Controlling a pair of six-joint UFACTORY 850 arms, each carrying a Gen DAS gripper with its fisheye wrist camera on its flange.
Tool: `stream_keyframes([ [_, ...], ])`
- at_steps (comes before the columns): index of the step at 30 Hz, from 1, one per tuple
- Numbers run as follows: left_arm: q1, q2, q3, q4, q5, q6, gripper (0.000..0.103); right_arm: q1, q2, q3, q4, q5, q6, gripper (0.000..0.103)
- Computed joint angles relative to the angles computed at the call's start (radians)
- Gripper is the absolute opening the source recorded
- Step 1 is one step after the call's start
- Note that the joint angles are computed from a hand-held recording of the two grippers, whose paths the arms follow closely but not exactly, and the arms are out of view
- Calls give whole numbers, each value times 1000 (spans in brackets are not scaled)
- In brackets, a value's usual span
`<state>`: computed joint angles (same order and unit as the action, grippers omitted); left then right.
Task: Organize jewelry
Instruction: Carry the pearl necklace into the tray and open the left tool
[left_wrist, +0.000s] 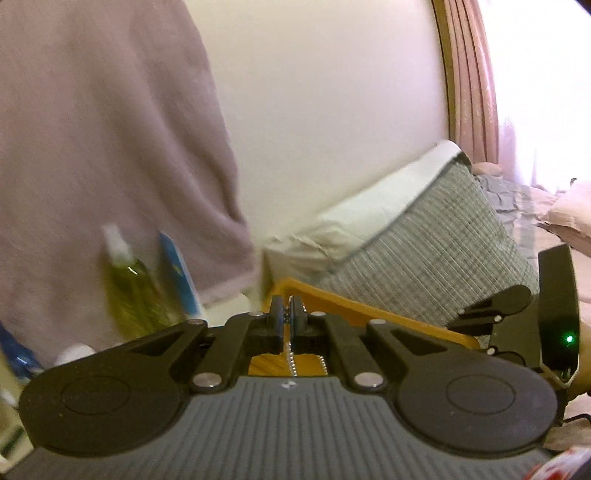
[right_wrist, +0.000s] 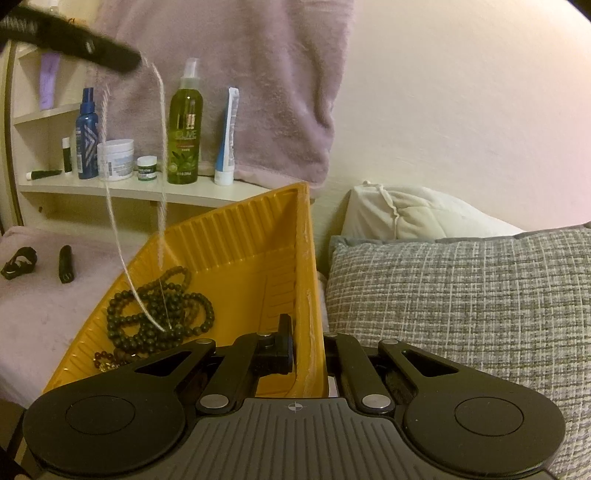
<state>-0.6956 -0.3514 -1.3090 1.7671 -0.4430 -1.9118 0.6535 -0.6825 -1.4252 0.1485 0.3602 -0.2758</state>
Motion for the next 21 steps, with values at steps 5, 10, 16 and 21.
stream_keyframes([
  [5,13,-74,-48,-81,67,41,3,-2,-1,-2,-9,-5,9,4],
  [10,38,-122,-75,-122,118,44,3,0,0,-1,-1,-3,11,4],
  [16,51,-130,-86,-62,147,-36,5,0,-2,-4,1,-5,12,4],
  [21,42,-113,-67,-36,91,-57,24,0,-4,-6,6,-7,8,4],
])
